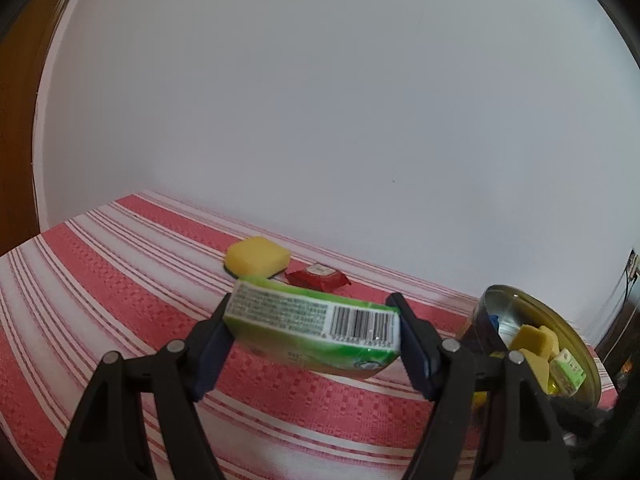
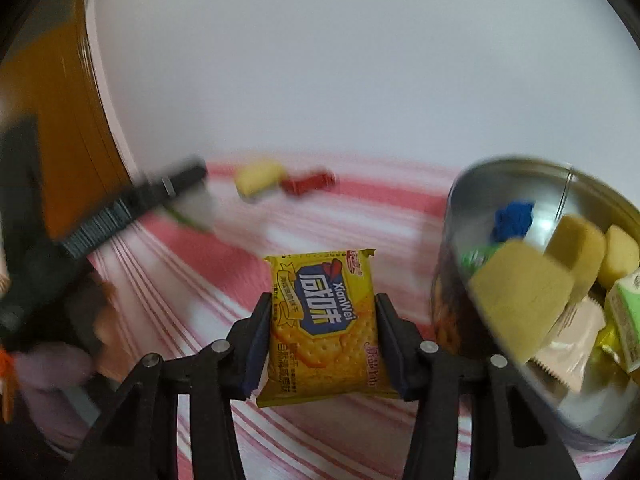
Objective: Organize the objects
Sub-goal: 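Lift the cracker pack and tissue pack and carry them over the tin, then open both tools to drop the cracker pack and tissue pack into the tin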
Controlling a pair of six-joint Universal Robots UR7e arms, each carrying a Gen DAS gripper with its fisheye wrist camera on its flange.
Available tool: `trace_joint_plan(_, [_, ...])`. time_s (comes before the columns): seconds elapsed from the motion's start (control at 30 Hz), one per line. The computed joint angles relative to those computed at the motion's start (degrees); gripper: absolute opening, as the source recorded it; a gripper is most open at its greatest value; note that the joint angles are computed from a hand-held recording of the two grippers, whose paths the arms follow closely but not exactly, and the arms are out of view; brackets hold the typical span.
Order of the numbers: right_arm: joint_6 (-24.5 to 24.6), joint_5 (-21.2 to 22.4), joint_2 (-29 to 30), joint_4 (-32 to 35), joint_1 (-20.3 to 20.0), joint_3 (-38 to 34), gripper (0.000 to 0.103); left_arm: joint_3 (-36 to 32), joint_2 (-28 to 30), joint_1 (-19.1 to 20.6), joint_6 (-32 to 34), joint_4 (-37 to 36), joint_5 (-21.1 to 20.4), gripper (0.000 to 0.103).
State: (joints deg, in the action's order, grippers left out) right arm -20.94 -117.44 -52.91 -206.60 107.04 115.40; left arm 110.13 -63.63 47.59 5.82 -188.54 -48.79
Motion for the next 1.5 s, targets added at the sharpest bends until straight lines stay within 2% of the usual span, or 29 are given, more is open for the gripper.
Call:
trace_joint_plan(0.07, [-1.54, 0.84, -0.25, -6.06, -0.09, 0.68, 0.052, 0.04, 0.44, -0.36, 0.52, -0.43, 0.7, 0.074])
trace_joint_plan(0.17, [-5.62, -1.54, 0.35, -14.92, 0.23, 0.81, 0.052, 0.08, 1.22, -1.33, 1.27, -0.42, 0.94, 0.074])
trace_joint_plan(0.27, [-12.91, -5.16, 1.47, -24.43, 0.31, 0.22, 0.052, -0.06, 2.15, -2.83, 2.76, -1.38, 0.73, 0.074])
trace_joint_plan(0.37, [-21.21, -6.96, 1.58, -33.73, -0.9, 0.58, 0.052, -1.46, 3.86, -4.36, 2.1, -1.18, -1.23, 0.074])
trace_joint_plan(0.43, [-24.89, -8.17, 1.26, -37.46, -2.19, 0.66, 0.052, -2.45, 5.26, -5.3, 2.63, -1.0, -1.95, 0.074])
trace_joint_plan(0.53, [-24.86, -9.19, -0.31, -38.45, -4.59, 1.06, 0.052, -4.38, 8.14, -6.72, 3.49, -0.46, -3.69, 0.074])
trace_joint_plan(0.67, [-18.34, -8.55, -3.49, -35.54, -8.16, 1.86, 0.052, -7.77, 12.05, -8.12, 2.85, 1.85, -5.59, 0.074])
trace_joint_plan(0.83, [-21.14, -10.98, -1.37, -35.08, -10.16, -1.43, 0.052, -11.98, 16.38, -9.18, 1.53, 5.31, -7.26, 0.074])
trace_joint_plan(0.93, [-21.55, -12.53, 0.3, -33.3, -10.7, -3.41, 0.052, -13.95, 18.48, -9.87, 1.69, 9.09, -5.39, 0.074])
trace_joint_plan(1.1, [-19.26, -13.59, 2.34, -29.04, -11.35, -5.48, 0.052, -15.7, 19.79, -9.76, -0.28, 16.35, -1.54, 0.074])
trace_joint_plan(1.3, [-19.21, -13.48, 5.37, -29.14, -11.15, -7.48, 0.052, -15.45, 19.68, -10.38, -0.04, 16.89, 0.83, 0.074])
trace_joint_plan(1.43, [-18.84, -12.82, 4.66, -29.64, -11.88, -5.55, 0.052, -15.17, 19.61, -10.55, -0.46, 17.79, 1.27, 0.074])
trace_joint_plan(1.5, [-18.16, -12.48, 6.05, -27.96, -12.09, -8.24, 0.052, -15.57, 19.96, -10.71, 0.11, 18.16, 2.35, 0.074])
